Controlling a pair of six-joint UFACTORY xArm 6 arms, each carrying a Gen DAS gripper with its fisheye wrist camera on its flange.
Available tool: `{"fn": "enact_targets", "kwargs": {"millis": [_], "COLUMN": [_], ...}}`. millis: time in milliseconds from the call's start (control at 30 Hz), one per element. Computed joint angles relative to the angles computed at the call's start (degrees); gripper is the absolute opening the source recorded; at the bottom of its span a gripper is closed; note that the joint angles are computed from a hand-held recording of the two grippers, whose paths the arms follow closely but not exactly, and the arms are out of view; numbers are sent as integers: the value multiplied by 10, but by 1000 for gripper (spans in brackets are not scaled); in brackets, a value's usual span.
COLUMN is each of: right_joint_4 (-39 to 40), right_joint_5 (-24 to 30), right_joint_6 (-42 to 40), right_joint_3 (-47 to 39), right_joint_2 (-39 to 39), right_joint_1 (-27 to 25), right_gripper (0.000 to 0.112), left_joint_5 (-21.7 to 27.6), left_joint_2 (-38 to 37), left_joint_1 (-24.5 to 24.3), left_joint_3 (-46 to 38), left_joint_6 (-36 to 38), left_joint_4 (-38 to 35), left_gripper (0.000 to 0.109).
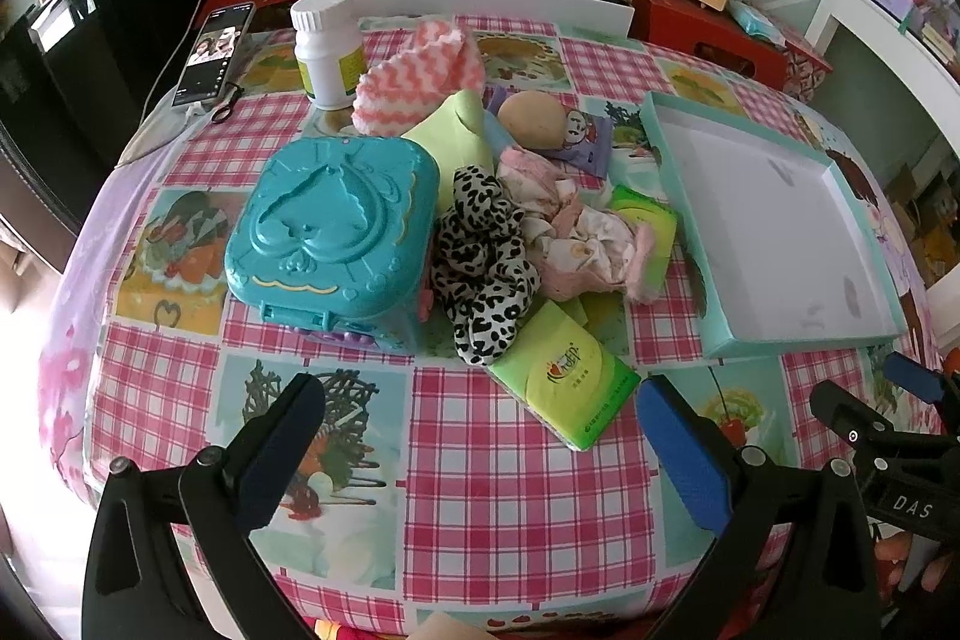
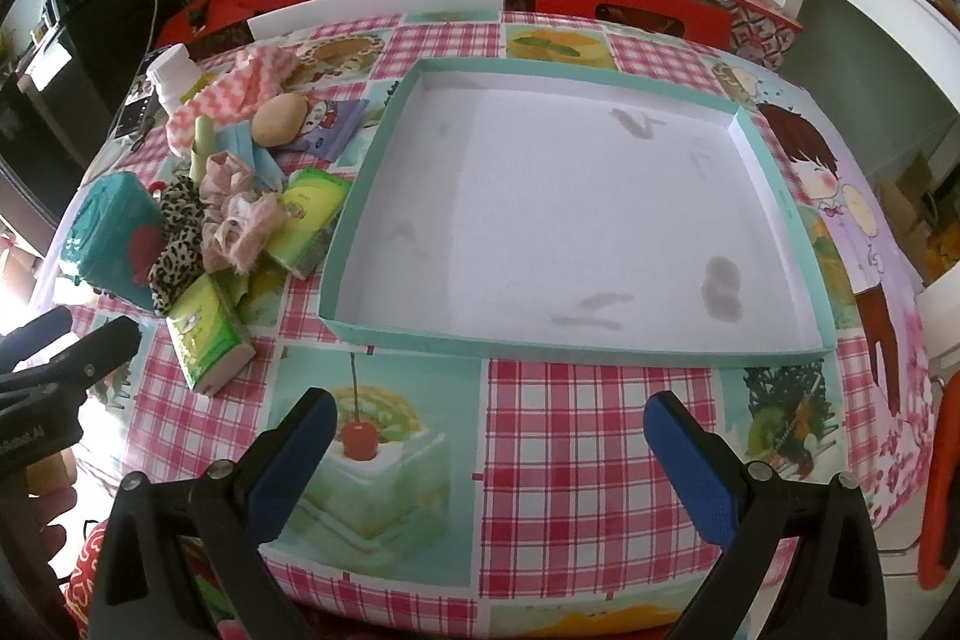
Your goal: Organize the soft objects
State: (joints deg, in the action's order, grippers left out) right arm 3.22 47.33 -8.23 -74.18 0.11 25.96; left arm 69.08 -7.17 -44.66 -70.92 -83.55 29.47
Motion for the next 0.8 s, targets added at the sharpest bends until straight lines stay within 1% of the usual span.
{"fn": "enact_targets", "kwargs": {"millis": [333,800], "right_joint_4": [-3,-10], "right_joint_5": [0,9], "right_joint_6": [11,16], "right_joint_3": [-2,-11], "right_joint_2": [3,9], "right_joint_1": [0,4], "right_gripper": [103,103], "left_joint_5": [4,-22], "left_joint_2": [5,-14], "left_joint_1": [-2,6], "left_joint_3": [-8,1], "left_joint_6": [9,19], "left_joint_4": [3,-4], "left_gripper": [103,103]}}
